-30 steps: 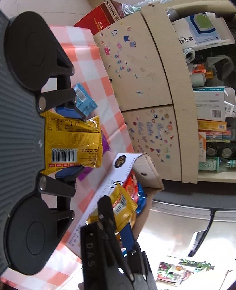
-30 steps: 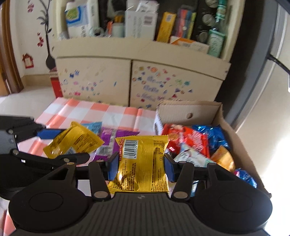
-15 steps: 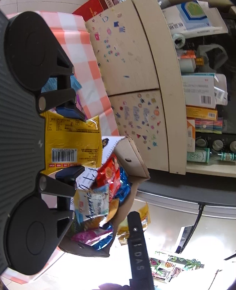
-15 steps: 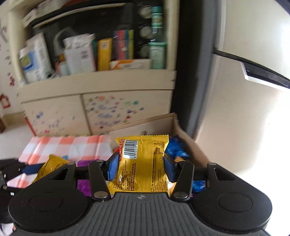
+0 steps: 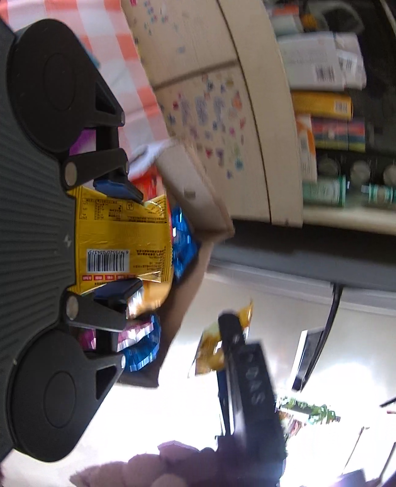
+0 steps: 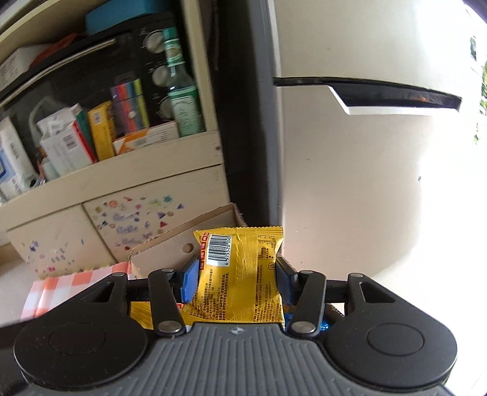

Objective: Organize snacks

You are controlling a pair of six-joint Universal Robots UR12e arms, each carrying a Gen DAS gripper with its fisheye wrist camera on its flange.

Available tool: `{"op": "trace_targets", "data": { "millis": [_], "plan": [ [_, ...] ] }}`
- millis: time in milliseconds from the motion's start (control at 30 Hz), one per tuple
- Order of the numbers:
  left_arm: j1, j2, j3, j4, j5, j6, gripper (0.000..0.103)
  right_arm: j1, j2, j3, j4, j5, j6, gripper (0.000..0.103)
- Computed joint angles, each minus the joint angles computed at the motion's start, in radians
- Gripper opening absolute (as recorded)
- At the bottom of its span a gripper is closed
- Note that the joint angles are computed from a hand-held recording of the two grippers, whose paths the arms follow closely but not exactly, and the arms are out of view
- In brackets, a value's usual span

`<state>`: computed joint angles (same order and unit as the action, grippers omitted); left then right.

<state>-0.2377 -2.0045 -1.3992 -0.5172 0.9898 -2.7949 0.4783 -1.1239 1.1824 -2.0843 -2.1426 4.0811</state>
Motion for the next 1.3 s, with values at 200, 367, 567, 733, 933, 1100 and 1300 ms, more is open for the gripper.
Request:
{"op": "trace_targets", "data": {
  "millis": [200,367,567,733,933,1100,1300],
  "plan": [
    [-0.029,-0.017,0.014,-0.046,-0.048,0.01,0.054,-0.011,-0.013,0.021,-0.002,0.012,0.038,0.058],
    [-0.037,-0.015,0.0,-0.015,-0.053,0.008,0.082,-0.019,-0.024,0.041,-0.023,0.046,0.077,0.065],
    [-0.025,0.004,-0.016,0.003,-0.062,0.04,0.093,-0.017,-0.017,0.033,-0.035,0.053,0.073,0.073],
    [-0.01,0.021,-0.028,-0.017,-0.029,0.09,0.093,-0.016,-0.006,0.022,-0.059,0.08,0.027,0.075],
    [0.019,0.035,-0.042,-0.03,0.02,0.105,0.094,-0.011,0.014,-0.004,-0.08,0.111,-0.041,0.079],
    [0.046,0.042,-0.05,-0.032,0.056,0.106,0.094,-0.006,0.036,-0.033,-0.085,0.143,-0.084,0.08],
    [0.082,0.047,-0.052,-0.041,0.088,0.115,0.094,-0.003,0.061,-0.064,-0.089,0.194,-0.149,0.082]
  ]
}}
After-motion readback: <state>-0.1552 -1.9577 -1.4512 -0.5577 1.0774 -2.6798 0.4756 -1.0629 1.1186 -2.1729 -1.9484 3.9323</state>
